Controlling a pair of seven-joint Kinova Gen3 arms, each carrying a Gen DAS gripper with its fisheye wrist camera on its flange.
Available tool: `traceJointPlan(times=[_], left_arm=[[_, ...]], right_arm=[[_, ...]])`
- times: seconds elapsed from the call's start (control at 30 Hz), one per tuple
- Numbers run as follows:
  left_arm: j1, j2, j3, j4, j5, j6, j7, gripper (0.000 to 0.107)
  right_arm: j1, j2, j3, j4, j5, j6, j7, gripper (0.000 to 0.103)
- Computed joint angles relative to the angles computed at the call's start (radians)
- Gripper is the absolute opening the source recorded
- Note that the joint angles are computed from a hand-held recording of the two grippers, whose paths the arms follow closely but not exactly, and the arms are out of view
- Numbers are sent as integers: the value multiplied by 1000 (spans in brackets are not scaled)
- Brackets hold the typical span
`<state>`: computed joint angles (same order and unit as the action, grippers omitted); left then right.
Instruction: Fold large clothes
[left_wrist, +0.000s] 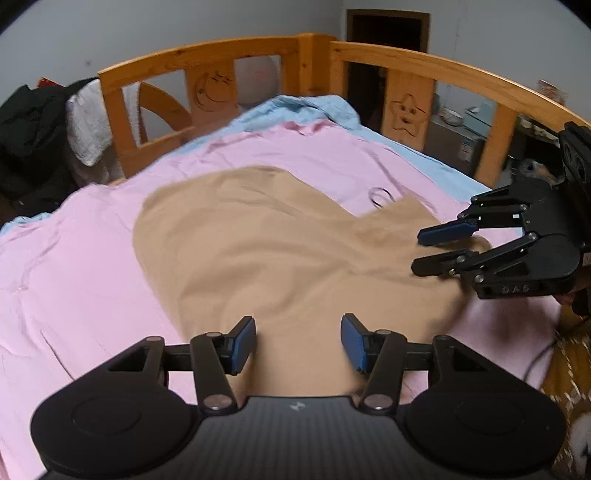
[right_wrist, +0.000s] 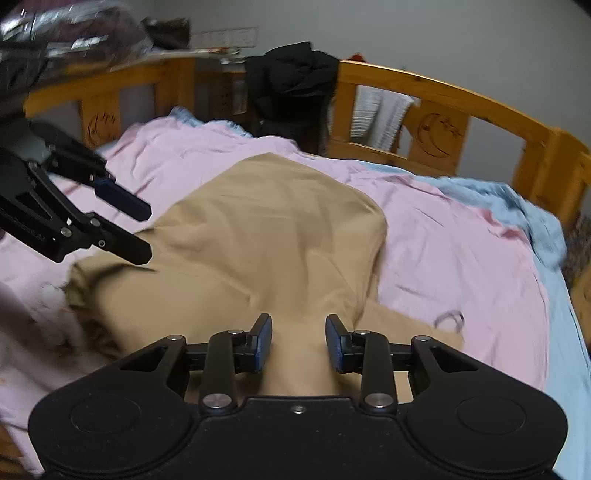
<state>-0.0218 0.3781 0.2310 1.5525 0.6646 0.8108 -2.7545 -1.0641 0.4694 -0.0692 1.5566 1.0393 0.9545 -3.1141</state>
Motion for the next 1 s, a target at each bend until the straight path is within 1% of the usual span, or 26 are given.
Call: traceJointPlan(times=[0.07,0.13,0.2,0.23,0.27,0.3,0.33,0.4,0.43,0.47,0.5,0.53,0.57,0.6,0.63,0.67,0.73,0.77,0.8,0.83,0.87,0.9,0.97,1.0], left_arm=[[-11,-8,11,29,5,-8,-38,61],[2,-30,17,86,10,-76,-103,64],[20,-52,28,134,0,-140,-168,70],[27,-62,36,156,-10,-174,-190,74],[47,-69,27,170,-16,-194,-202,76],[66,-75,11,174,-22,-198,-198,76],[67,-74,7,165,-28,-186,-177,76],[16,-57,42,119,-47,-116,-99,75],[-21,-41,69,89,-47,-76,-59,74],[-68,-22,103,61,-37,-35,-18,74],[-109,-2,131,31,-26,6,23,74],[-134,17,141,0,-12,46,63,78],[-142,31,132,-26,7,75,104,83],[-132,37,104,-45,26,88,145,86],[-107,40,58,-57,54,91,185,90],[-74,49,12,-76,68,98,226,92],[-2,74,-81,-120,68,115,307,92],[28,87,-118,-141,62,122,348,92],[47,100,-137,-160,49,124,389,92],[54,115,-137,-180,26,125,426,92],[55,131,-128,-203,-4,130,467,92],[47,147,-109,-225,-33,140,508,92],[1,178,-50,-259,-67,176,571,92],[-10,193,-42,-275,-65,200,589,93]], right_arm=[[-16,-1,-15,0,-27,37,-8,39],[-10,26,-56,-20,-46,102,4,39],[31,47,-138,-9,-9,143,-33,39],[41,60,-164,0,14,161,-58,39],[47,66,-175,3,22,169,-74,39],[44,60,-168,7,21,163,-107,39],[27,53,-142,14,17,152,-148,39],[-39,17,-52,33,-1,125,-229,47],[-73,-5,-6,47,-12,115,-270,59],[-105,-22,40,62,-22,103,-310,67],[-138,-36,87,76,-34,95,-351,68],[-167,-52,133,91,-61,86,-392,68],[-188,-67,177,109,-87,61,-432,68],[-192,-89,203,137,-115,20,-473,68],[-181,-107,211,160,-138,-20,-514,68],[-183,-121,237,184,-167,-61,-554,68],[-219,-146,328,226,-241,-142,-636,69],[-229,-156,358,246,-260,-183,-676,69],[-231,-159,371,258,-262,-209,-711,68],[-222,-157,364,263,-249,-218,-730,65],[-204,-152,339,258,-230,-212,-733,56],[-174,-144,296,243,-209,-189,-719,50],[-120,-113,203,190,-173,-109,-648,42],[-110,-95,167,168,-136,-68,-608,40]])
